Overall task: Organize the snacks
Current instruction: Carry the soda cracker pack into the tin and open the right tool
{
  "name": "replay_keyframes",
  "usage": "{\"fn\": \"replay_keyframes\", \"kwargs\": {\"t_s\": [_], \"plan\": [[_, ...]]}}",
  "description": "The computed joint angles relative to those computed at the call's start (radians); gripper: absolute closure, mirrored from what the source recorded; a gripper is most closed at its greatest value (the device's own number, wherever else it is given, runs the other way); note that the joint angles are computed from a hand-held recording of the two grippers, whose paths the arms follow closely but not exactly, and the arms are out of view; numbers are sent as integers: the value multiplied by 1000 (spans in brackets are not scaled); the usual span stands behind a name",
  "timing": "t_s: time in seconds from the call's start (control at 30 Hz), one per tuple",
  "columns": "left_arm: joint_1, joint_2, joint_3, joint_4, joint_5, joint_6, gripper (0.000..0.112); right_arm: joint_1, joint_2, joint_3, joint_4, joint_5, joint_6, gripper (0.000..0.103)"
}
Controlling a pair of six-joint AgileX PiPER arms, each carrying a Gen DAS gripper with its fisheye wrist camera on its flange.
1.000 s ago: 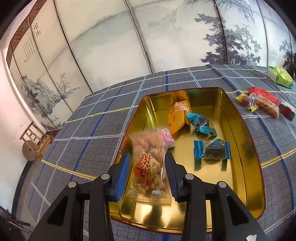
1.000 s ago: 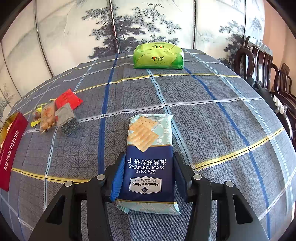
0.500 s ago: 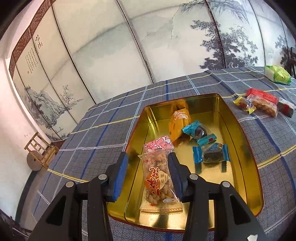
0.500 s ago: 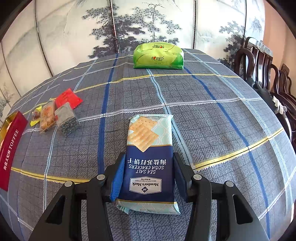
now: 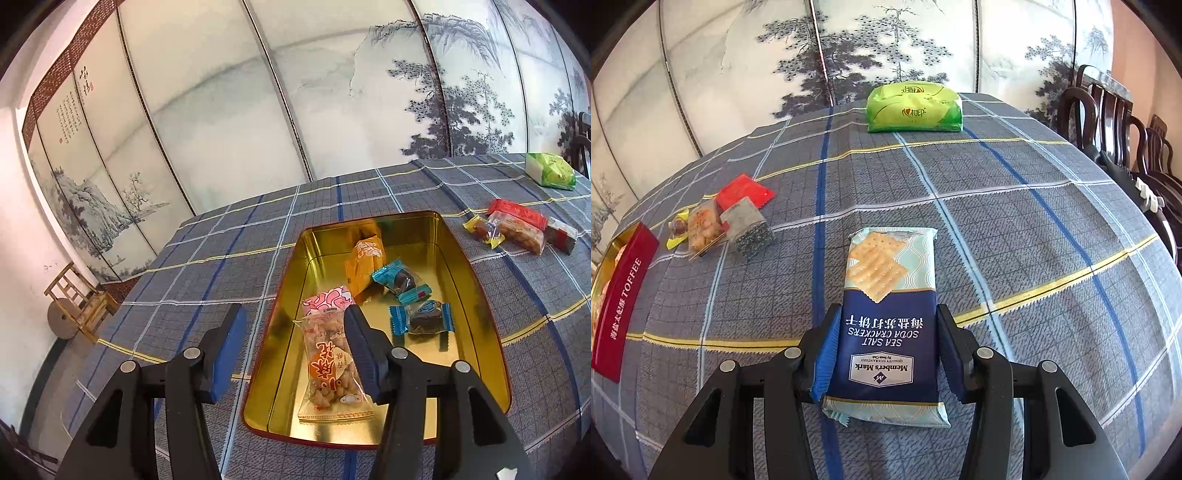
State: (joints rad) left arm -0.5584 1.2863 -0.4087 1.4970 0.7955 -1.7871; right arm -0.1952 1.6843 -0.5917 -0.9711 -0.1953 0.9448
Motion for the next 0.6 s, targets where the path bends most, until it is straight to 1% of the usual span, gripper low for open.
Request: {"fn": "replay_keyframes", "kwargs": {"t_s": [0.1,0.17,0.3,0.6], "plan": [[27,-30,15,-2,-15,4,58,-8,-31,39,-68,-27,65,53],[56,-53,28,-3,-41,10,58,-27,-48,56,-173,-49,166,53],[102,-75,52,15,-68,-3,56,-98,-80,79,-419,-118,379,53],[242,-96,100,106,-154,-54,55,-198,-214,124,-750,-260,641,53]]}}
